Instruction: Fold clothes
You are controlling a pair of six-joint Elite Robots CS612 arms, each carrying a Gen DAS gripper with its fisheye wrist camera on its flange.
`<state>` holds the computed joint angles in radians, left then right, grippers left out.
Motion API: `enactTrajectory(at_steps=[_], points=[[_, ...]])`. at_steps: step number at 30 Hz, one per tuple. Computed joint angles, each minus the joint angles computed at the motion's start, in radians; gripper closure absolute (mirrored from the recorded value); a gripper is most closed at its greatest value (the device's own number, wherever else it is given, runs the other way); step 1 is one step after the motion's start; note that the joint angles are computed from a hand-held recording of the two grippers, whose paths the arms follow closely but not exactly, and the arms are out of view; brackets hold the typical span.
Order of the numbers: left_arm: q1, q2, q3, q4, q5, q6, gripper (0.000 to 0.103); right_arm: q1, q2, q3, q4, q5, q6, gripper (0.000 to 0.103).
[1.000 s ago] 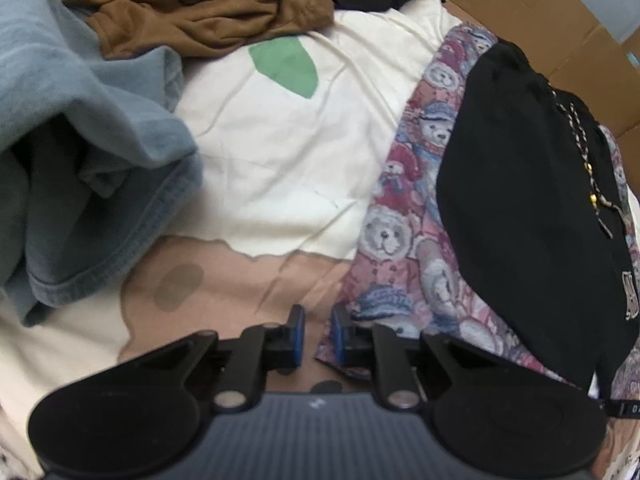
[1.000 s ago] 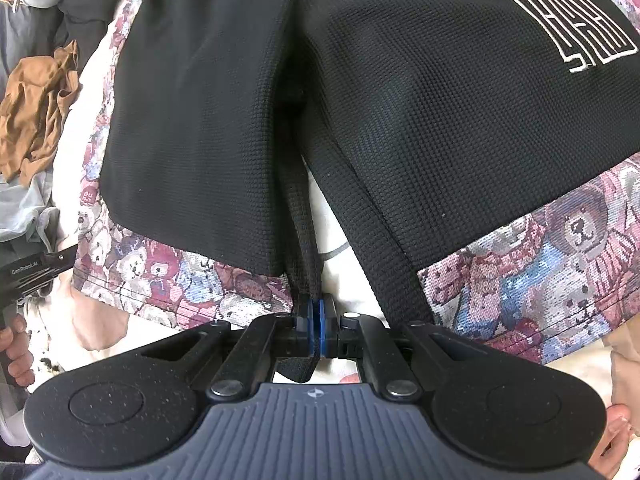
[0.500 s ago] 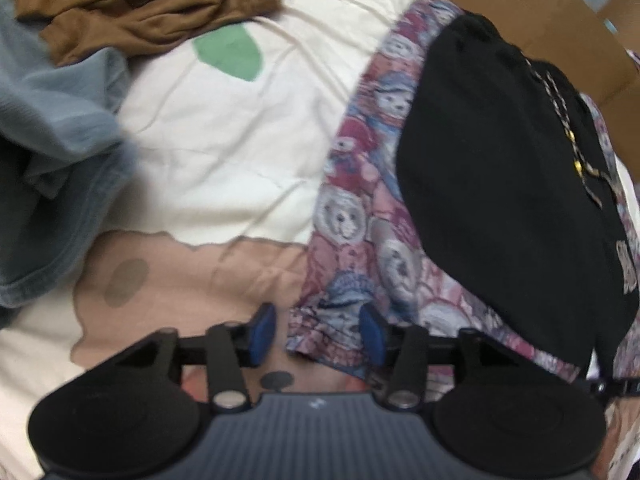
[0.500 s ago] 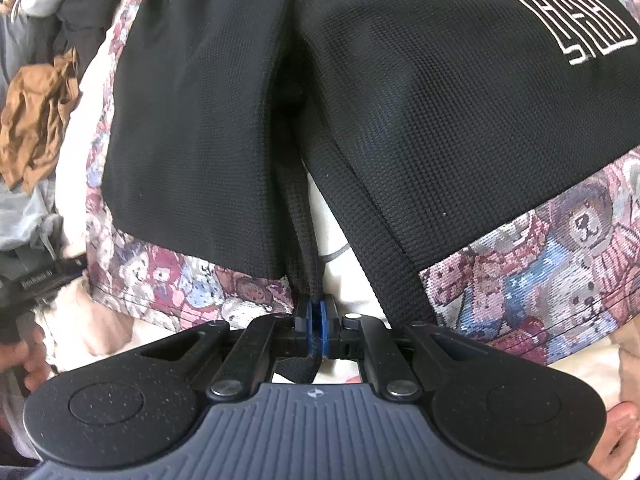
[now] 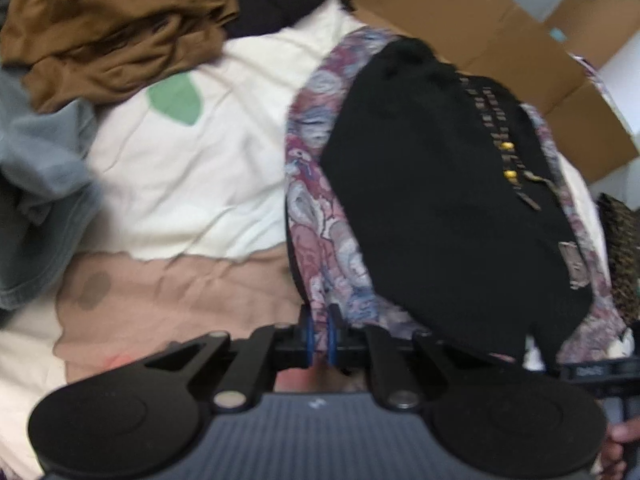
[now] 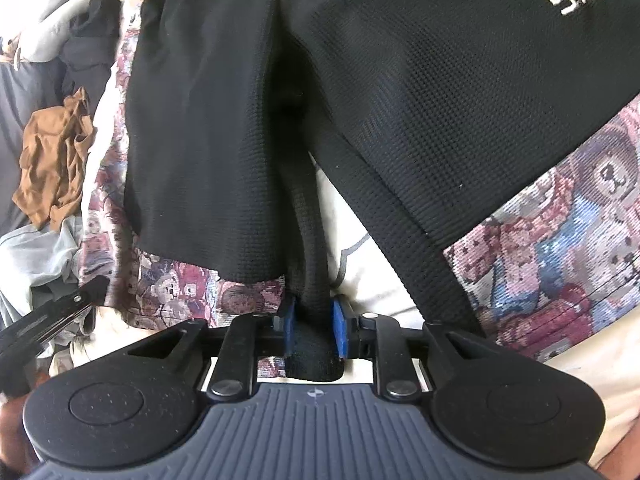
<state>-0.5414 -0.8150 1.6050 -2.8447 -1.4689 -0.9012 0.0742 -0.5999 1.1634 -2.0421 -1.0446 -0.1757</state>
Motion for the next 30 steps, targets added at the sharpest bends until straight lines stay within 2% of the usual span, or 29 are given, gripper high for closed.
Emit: enactTrajectory(at_steps=[3,7,9,11,13,14,16,17,18,22,26,29,30], points=[[-0.003,-0.003,-0.006,0.001,-0.01,0.038,0.096,-0.001,-0.006,0.009,-0.002,0.017,0.014,0.069],[-0.002,-0.009,-0.008,0.028,-0.004,0.074,0.096,-0.011,-0.024,0.038,-0.021,0.076,0.037,0.06],[0.001,-0.019,-0.005,0.062,0.015,0.086,0.096,-0.011,-0.027,0.044,-0.028,0.089,0.022,0.047],[0.006,-0.033,0.003,0.103,0.042,0.104,0.096,-0.008,-0.027,0.047,-0.027,0.093,-0.001,0.039],[0.01,-0.045,0.009,0.143,0.069,0.12,0.096,-0.004,-0.024,0.046,-0.023,0.083,-0.017,0.038],[0.013,-0.049,0.01,0.163,0.082,0.127,0.096,-0.002,-0.021,0.046,-0.024,0.069,-0.012,0.041],[0.021,-0.056,0.011,0.199,0.106,0.14,0.096,0.003,-0.02,0.048,-0.041,0.05,-0.01,0.06],[0.022,-0.063,0.013,0.214,0.119,0.144,0.096,0.006,-0.02,0.047,-0.04,0.038,-0.018,0.087],[0.025,-0.064,0.012,0.223,0.128,0.152,0.097,0.008,-0.019,0.043,-0.03,0.032,-0.035,0.1],[0.035,-0.05,-0.002,0.251,0.135,0.141,0.097,0.012,-0.023,0.036,-0.013,0.028,-0.106,0.102],[0.04,-0.031,-0.017,0.287,0.097,0.097,0.095,0.016,-0.028,0.033,-0.018,-0.037,-0.106,0.102],[0.039,-0.03,-0.011,0.279,0.088,0.07,0.084,0.015,-0.029,0.041,-0.04,-0.09,-0.094,0.103],[0.038,-0.033,-0.005,0.268,0.089,0.062,0.084,0.015,-0.029,0.041,-0.048,-0.099,-0.089,0.103]])
